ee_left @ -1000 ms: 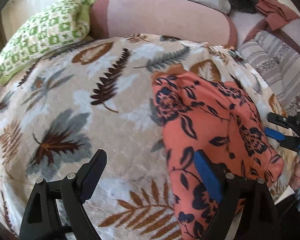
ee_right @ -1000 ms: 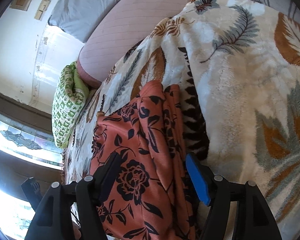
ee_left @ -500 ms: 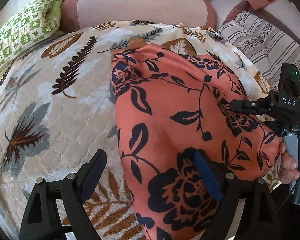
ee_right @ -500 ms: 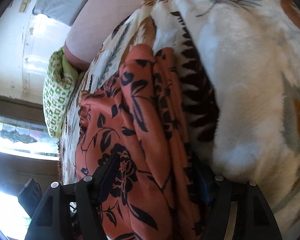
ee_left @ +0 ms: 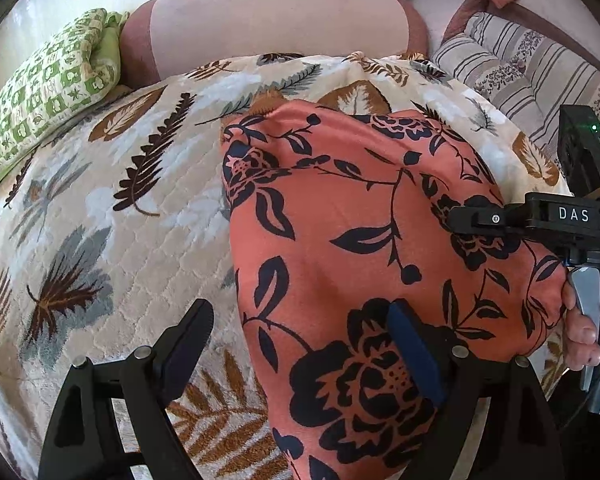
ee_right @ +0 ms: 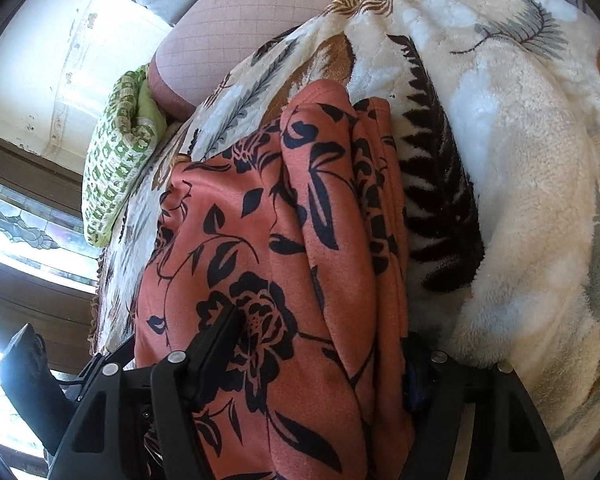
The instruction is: Fold small clothes
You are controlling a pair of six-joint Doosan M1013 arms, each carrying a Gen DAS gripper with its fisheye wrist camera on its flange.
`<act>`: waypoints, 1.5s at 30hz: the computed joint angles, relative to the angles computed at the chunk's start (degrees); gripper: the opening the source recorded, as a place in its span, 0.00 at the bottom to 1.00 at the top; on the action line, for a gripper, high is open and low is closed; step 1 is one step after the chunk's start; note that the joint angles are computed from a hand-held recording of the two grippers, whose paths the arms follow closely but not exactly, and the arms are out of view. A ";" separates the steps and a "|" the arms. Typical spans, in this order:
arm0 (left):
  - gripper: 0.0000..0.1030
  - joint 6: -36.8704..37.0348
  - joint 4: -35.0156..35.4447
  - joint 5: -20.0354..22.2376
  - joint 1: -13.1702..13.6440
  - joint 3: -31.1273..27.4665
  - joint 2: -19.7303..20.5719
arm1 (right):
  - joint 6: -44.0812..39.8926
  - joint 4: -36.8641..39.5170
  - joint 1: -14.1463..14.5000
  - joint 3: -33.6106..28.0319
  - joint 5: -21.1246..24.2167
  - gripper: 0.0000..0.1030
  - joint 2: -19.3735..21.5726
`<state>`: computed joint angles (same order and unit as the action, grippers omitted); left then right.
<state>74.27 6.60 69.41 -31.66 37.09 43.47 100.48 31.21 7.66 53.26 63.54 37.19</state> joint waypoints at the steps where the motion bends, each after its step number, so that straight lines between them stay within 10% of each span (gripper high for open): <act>1: 0.87 0.05 0.15 0.14 -0.04 -0.17 0.08 | 0.07 0.00 -0.01 -0.02 0.08 0.69 0.00; 24: 0.99 -1.09 -0.30 3.52 0.09 -4.24 2.81 | 1.37 0.52 -0.42 0.15 0.82 0.71 0.02; 33: 1.00 -2.40 -11.19 5.43 2.29 -6.56 4.84 | 1.43 0.73 -0.44 0.51 0.50 0.71 -0.06; 45: 0.59 -2.21 -7.46 -1.65 0.99 -0.56 0.93 | 1.86 -0.57 0.00 1.24 -0.67 0.72 -0.62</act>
<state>72.06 -0.86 67.76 -30.66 36.53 44.41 102.34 30.64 7.66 54.50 62.86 36.57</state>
